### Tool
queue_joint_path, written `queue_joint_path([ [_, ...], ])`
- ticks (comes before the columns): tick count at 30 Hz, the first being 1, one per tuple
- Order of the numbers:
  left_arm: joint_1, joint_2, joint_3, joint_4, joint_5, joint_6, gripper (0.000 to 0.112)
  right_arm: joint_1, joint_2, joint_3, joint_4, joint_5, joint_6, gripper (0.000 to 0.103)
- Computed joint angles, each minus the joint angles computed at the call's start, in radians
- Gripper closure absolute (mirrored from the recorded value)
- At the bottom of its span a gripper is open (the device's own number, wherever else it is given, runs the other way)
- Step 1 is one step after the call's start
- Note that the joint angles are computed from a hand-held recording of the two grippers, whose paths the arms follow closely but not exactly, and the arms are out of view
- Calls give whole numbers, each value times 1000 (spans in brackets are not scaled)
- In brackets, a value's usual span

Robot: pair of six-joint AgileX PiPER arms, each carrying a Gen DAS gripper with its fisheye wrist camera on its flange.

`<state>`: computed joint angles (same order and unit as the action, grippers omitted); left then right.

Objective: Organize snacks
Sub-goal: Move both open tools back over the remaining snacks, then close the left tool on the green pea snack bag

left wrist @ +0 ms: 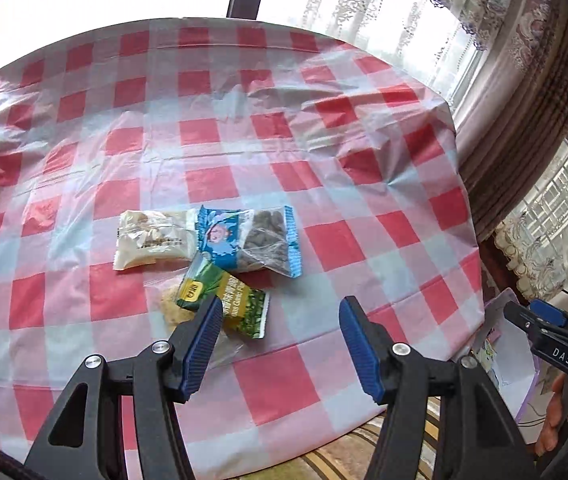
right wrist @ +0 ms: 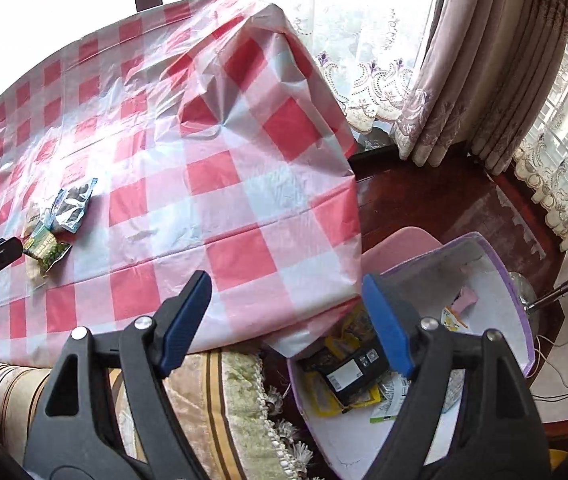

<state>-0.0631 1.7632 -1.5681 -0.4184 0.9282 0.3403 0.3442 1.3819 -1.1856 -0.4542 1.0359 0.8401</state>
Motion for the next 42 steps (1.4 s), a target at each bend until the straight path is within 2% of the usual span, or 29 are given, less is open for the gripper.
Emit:
queue_joint_path([
  [3, 122, 27, 2, -99, 46, 45, 52, 56, 73, -72, -5, -5, -32, 23],
  [8, 208, 71, -1, -197, 112, 79, 71, 120, 194, -197, 7, -24, -133, 22],
  [11, 207, 108, -32, -233, 151, 97, 79, 145, 256, -266, -2, -33, -190, 21],
  [14, 188, 163, -93, -204, 181, 55, 81, 153, 309, -330, 2, -32, -232, 21],
  [17, 183, 237, -170, -233, 232, 52, 85, 145, 352, -377, 41, -51, -302, 20],
  [19, 164, 276, -223, -192, 234, 19, 95, 143, 385, -409, 55, -53, -344, 20],
  [27, 127, 397, -426, -129, 239, -1, 98, 132, 536, -575, 116, -56, -512, 19],
  [30, 116, 394, -435, -103, 222, -6, 93, 129, 598, -651, 136, -64, -592, 19],
  [31, 105, 385, -430, -77, 218, -13, 84, 129, 622, -685, 126, -49, -607, 19],
  [32, 95, 373, -418, -57, 215, -15, 68, 128, 642, -717, 114, -29, -615, 19],
  [34, 74, 336, -370, -33, 200, -38, 52, 115, 654, -745, 95, -10, -617, 19],
  [35, 63, 322, -351, -36, 193, -33, 48, 101, 645, -738, 98, -16, -617, 19],
  [38, -6, 311, -340, 37, 170, -36, 46, 61, 610, -698, 78, -25, -576, 19],
  [39, -35, 322, -353, 102, 170, -79, 46, 50, 600, -685, 60, -22, -554, 19],
  [40, -53, 310, -329, 140, 129, -102, 46, 39, 585, -665, 51, -26, -538, 18],
  [42, -86, 320, -347, 222, 128, -164, 46, 18, 549, -617, 52, -46, -520, 18],
])
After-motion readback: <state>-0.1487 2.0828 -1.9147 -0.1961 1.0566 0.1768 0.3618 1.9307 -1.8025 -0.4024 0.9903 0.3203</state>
